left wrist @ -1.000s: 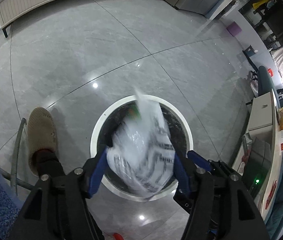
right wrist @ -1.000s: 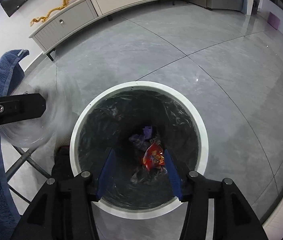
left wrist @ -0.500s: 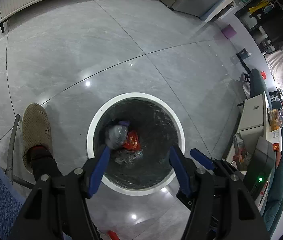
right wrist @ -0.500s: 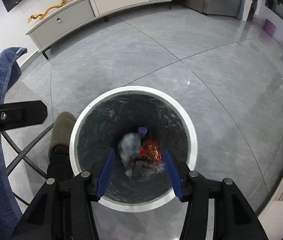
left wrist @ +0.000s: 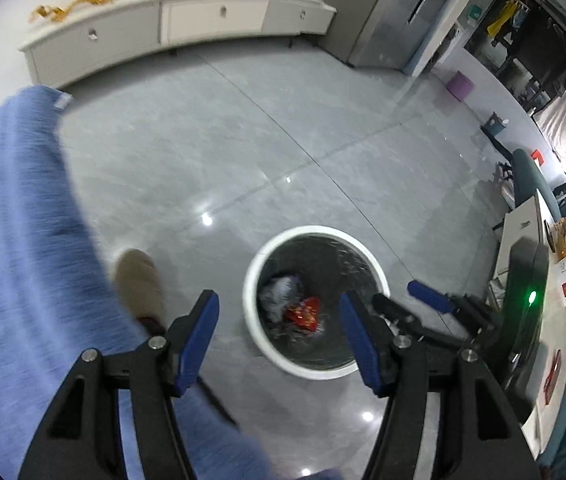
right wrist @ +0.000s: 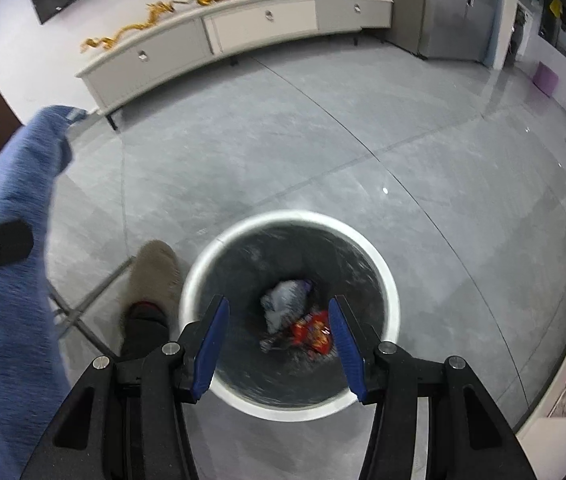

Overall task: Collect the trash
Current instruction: 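Grasp the clear plastic bag with the left tool while the right tool grasps the blue milk carton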

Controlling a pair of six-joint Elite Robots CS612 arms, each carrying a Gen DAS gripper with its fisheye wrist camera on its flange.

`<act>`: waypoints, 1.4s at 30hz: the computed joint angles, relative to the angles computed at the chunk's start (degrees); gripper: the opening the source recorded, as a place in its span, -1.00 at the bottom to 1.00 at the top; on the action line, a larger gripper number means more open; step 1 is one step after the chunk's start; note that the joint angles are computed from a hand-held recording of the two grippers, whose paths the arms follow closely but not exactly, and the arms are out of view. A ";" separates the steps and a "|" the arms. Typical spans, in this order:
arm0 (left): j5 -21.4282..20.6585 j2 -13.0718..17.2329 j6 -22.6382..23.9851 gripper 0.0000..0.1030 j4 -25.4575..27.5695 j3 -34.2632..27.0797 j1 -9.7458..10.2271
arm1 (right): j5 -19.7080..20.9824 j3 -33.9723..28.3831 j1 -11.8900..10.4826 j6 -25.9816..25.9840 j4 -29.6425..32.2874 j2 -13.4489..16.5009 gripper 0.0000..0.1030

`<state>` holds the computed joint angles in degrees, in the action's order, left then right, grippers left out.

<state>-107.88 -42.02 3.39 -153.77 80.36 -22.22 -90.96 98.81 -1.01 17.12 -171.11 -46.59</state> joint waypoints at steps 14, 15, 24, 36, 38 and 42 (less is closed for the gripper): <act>4.11 -6.17 -1.69 0.18 -11.57 10.17 11.74 | 5.03 -9.64 7.52 -8.07 2.14 0.58 -0.04; 4.43 -6.32 -1.79 0.18 -11.89 10.40 12.59 | 6.46 -11.20 8.30 -8.70 3.15 1.16 -0.04; 6.28 -6.62 -0.88 0.18 -12.72 11.88 19.88 | 14.48 -25.33 14.45 -12.64 11.18 7.40 -0.04; 1.05 -4.17 3.72 0.06 -10.38 10.97 22.46 | 13.62 -43.00 19.69 -16.34 24.45 16.26 -0.04; 0.01 -3.82 4.17 -0.03 -9.94 10.80 22.70 | 12.72 -44.53 19.92 -15.95 25.64 17.19 -0.04; -0.44 -3.35 4.58 -0.12 -10.40 10.68 22.50 | 12.41 -48.05 19.88 -14.59 28.99 19.23 -0.04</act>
